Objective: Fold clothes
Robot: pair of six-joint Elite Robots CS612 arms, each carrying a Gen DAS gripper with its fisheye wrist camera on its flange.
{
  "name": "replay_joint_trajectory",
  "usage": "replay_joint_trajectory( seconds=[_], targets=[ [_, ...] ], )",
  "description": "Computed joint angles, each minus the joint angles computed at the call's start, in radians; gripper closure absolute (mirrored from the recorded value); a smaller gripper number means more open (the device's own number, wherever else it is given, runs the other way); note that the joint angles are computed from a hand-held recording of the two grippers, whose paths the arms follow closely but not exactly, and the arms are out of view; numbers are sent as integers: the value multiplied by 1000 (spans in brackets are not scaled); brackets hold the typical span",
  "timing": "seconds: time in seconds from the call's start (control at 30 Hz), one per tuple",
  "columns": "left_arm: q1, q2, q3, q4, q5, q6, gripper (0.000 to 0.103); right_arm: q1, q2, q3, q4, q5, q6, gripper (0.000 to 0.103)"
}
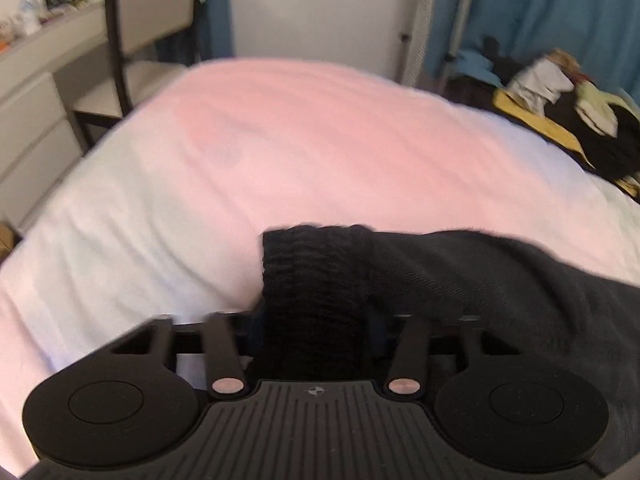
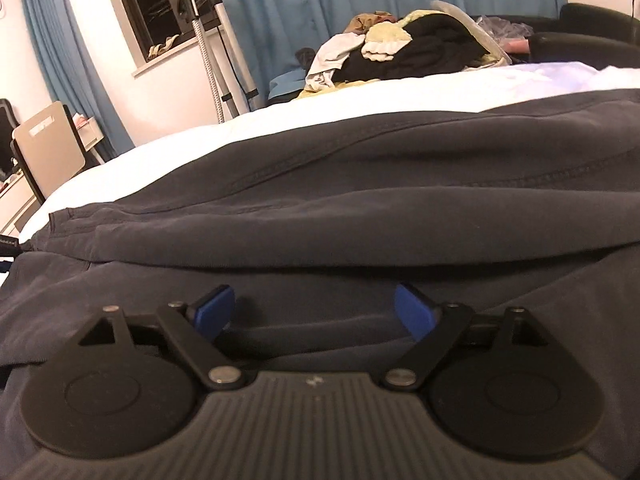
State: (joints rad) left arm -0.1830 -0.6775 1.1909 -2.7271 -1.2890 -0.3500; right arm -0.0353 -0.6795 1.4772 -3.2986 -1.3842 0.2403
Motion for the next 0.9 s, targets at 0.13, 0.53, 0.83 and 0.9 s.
replay_joint_trajectory(
  seconds=[0.13,0.53,0.83,0.9],
  targets=[
    [-49,32,-46,-46,201,46,68,11,15,-12,-16,-31,-49,10],
    [-44,-25,54,-147,152,65,25,7,31,-26,-43,-9,-76,9],
    [-144,-187,321,-474,49,21,15,-42,-22,27,-103,38,191,10],
    [-179,-193,358,-538,-12,15,15,-62,-37,45,-124,26,294,10]
  ],
)
